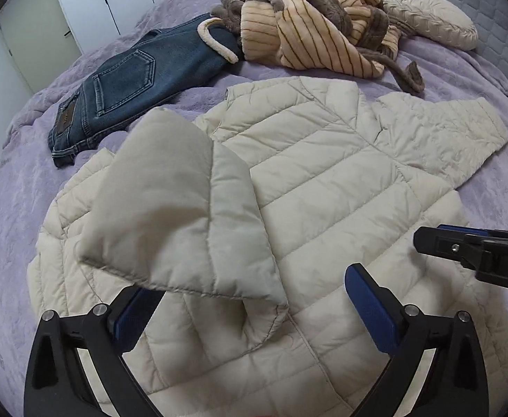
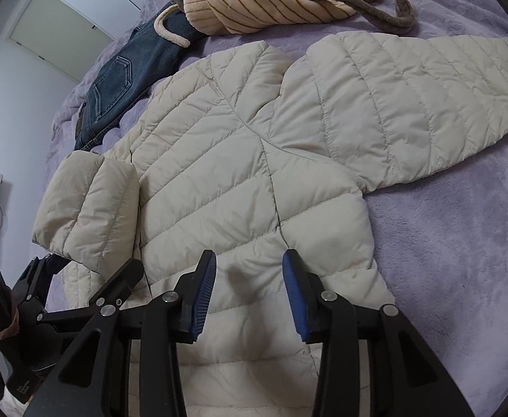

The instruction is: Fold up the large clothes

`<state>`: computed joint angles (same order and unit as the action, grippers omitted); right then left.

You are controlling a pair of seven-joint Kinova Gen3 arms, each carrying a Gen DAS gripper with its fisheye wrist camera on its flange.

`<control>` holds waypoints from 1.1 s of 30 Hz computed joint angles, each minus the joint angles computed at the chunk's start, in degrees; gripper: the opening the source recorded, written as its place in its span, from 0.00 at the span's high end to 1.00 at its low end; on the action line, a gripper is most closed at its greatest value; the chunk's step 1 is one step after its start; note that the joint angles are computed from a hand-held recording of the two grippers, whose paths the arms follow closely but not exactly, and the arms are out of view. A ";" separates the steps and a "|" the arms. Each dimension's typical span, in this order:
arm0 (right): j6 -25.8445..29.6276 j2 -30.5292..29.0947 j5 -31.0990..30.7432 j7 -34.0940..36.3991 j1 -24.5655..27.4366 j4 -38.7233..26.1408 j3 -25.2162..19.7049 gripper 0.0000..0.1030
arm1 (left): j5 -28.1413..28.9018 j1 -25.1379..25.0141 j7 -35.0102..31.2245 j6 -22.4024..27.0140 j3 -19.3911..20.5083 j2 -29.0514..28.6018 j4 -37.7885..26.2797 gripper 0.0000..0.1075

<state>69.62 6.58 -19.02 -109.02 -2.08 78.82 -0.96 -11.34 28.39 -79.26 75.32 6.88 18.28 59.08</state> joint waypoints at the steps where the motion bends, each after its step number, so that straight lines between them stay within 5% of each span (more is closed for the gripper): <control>1: 0.14 -0.06 0.00 -0.29 0.00 -0.07 0.04 0.57 | 0.38 -0.28 0.40 -1.16 -0.09 -1.47 1.23 0.05; 4: 0.37 -0.51 -0.72 -1.09 0.13 0.00 0.12 0.36 | 1.54 -2.71 1.82 -5.51 -0.52 -7.08 6.48 0.05; 6: 0.09 -0.90 -0.57 -1.41 -0.28 -0.29 -0.13 0.30 | 0.29 -4.71 3.97 -7.11 -1.19 -10.21 9.19 0.05; 14: -1.62 -0.52 -10.95 5.09 0.17 0.34 -1.55 0.29 | -4.18 -17.37 15.52 -5.34 -5.77 -11.12 13.04 0.05; 20: -5.94 2.37 -14.87 -1.29 0.50 3.73 -1.35 0.30 | -3.08 -21.75 19.77 -6.32 -6.16 -9.92 17.79 0.05; 21: -6.68 2.51 -15.30 -2.05 0.97 4.29 -1.66 0.40 | -2.83 -21.99 19.87 -6.59 -6.01 -9.80 18.38 0.05; 22: -6.84 2.91 -14.81 -2.32 0.38 3.90 -1.19 0.72 | -3.19 -21.85 20.18 -6.58 -5.80 -9.49 18.59 0.05; 23: -6.09 3.65 -13.38 -2.03 0.36 2.48 -1.78 0.86 | -3.67 -21.57 20.48 -6.71 -5.59 -9.43 18.95 0.05; 25: -5.77 4.95 -10.09 -0.47 0.14 -0.90 -3.13 0.90 | -4.69 -20.93 21.19 -6.79 -5.29 -8.88 18.87 0.05; 29: -5.93 6.93 -1.26 2.43 -6.62 -7.45 0.96 0.91 | -5.17 -20.22 22.43 -6.16 -5.19 -8.04 18.40 0.05; 33: -4.53 7.74 -0.77 -2.35 -2.91 -6.07 -1.93 0.91 | -5.34 -19.75 22.90 -5.82 -5.16 -7.59 18.40 0.05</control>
